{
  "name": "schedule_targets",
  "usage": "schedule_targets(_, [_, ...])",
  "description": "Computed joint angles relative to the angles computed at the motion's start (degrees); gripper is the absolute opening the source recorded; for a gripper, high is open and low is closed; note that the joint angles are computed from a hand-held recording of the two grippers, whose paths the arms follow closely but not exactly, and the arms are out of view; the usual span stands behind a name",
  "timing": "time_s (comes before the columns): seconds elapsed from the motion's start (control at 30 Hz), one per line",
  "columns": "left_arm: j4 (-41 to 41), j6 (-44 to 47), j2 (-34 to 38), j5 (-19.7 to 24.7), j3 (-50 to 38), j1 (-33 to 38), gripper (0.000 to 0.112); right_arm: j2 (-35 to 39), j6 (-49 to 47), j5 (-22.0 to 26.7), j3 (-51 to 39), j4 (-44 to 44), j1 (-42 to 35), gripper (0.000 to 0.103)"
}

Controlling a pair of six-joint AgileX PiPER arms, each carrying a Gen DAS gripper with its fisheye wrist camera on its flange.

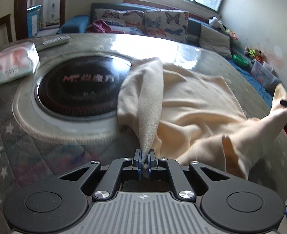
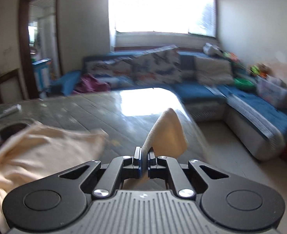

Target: Fold clothes

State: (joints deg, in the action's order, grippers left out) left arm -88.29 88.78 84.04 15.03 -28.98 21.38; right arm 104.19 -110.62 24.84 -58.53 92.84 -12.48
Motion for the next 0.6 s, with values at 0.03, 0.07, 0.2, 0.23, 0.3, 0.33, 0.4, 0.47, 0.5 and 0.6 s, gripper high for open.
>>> schedule_targets(0.03, [0.95,-0.41,-0.03,0.51,0.42,0.23,0.007,0.73,1.55,-0.75,0.30,-1.80,-0.92,0.005])
schedule_targets(0.07, [1.80,-0.73,-0.42,0.59,0.78,0.12,0.007,1.60,3.21,-1.31,0.45,-3.73,-1.88,0.005])
schedule_targets(0.2, [5.70,-2.72,-2.01,0.66,1.92,-0.15,0.008,2.72,-0.28,-6.44,2.46,-1.68,-3.01,0.010])
schedule_targets(0.23, [7.01,-3.64,-2.43,0.52,2.03,-0.09,0.010,2.69,-2.07,-6.96,2.87,0.06,-3.60,0.016])
schedule_targets(0.3, [9.82,-5.61,-3.22,0.94,2.11,0.30,0.012,2.45,-3.75,-6.04,3.10,1.42,-5.25,0.018])
schedule_targets(0.33, [11.17,-6.53,-3.60,1.39,2.09,0.55,0.012,2.24,-4.35,-5.50,3.05,1.86,-5.65,0.020])
schedule_targets(0.4, [14.10,-9.15,-4.39,0.81,1.56,-0.12,0.015,1.65,-5.84,-4.28,3.07,2.92,-5.94,0.030])
schedule_targets(0.47, [13.62,-9.21,-4.84,0.00,1.04,-1.03,0.020,0.79,-7.16,-2.26,3.84,3.11,-5.66,0.039])
schedule_targets(0.5, [12.50,-8.80,-4.68,-0.80,0.60,-1.77,0.021,0.44,-7.62,-1.55,4.31,3.11,-5.20,0.039])
schedule_targets(0.6, [5.69,-4.09,-3.12,-4.91,-1.43,-5.14,0.031,0.56,-6.43,0.17,4.78,0.95,-3.15,0.048])
